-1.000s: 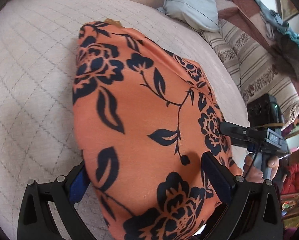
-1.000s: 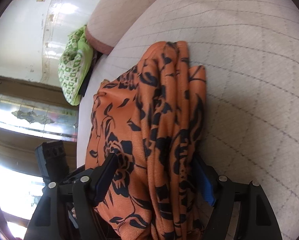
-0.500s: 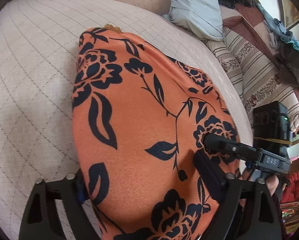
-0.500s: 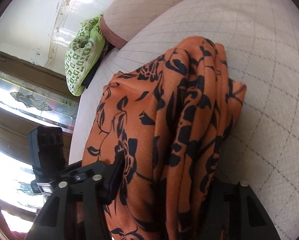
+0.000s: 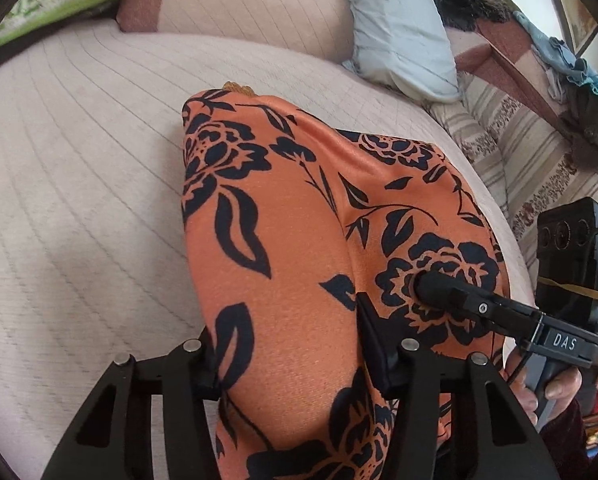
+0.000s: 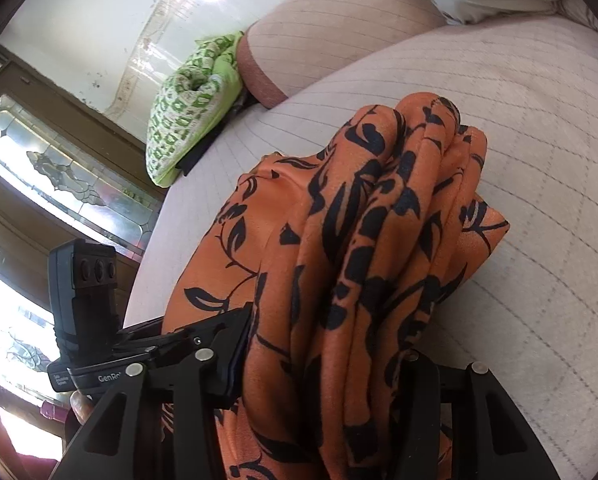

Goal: Fold small clothes

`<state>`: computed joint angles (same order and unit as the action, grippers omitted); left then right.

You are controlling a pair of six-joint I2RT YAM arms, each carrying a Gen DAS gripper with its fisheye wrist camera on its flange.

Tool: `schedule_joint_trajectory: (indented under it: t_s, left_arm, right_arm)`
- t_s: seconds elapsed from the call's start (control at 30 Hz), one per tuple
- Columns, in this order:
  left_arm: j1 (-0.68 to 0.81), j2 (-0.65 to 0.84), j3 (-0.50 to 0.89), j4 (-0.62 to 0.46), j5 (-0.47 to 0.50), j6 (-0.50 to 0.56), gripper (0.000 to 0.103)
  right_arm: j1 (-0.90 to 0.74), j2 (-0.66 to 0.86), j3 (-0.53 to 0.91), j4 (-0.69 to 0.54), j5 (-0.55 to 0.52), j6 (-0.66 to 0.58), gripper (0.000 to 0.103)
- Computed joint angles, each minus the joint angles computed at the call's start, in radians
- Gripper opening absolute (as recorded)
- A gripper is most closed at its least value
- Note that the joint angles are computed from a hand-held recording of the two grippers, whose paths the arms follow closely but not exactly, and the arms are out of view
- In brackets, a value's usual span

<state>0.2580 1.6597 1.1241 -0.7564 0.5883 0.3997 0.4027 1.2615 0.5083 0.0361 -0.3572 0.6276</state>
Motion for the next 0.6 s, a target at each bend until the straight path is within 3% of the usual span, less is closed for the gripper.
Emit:
schedule_joint_trajectory:
  t_s: [0.4, 0.6]
  left_arm:
    - [0.152, -0.053, 0.019, 0.002, 0.003, 0.034, 0.054]
    - [0.135, -0.09, -0.006, 0.051, -0.025, -0.031, 0.054]
  right_arm:
    - [0.165, 0.095, 0.097, 0.106, 0.085, 0.035, 0.05]
    - [0.214, 0.182, 0.17, 0.143, 0.105, 0.041, 0.05]
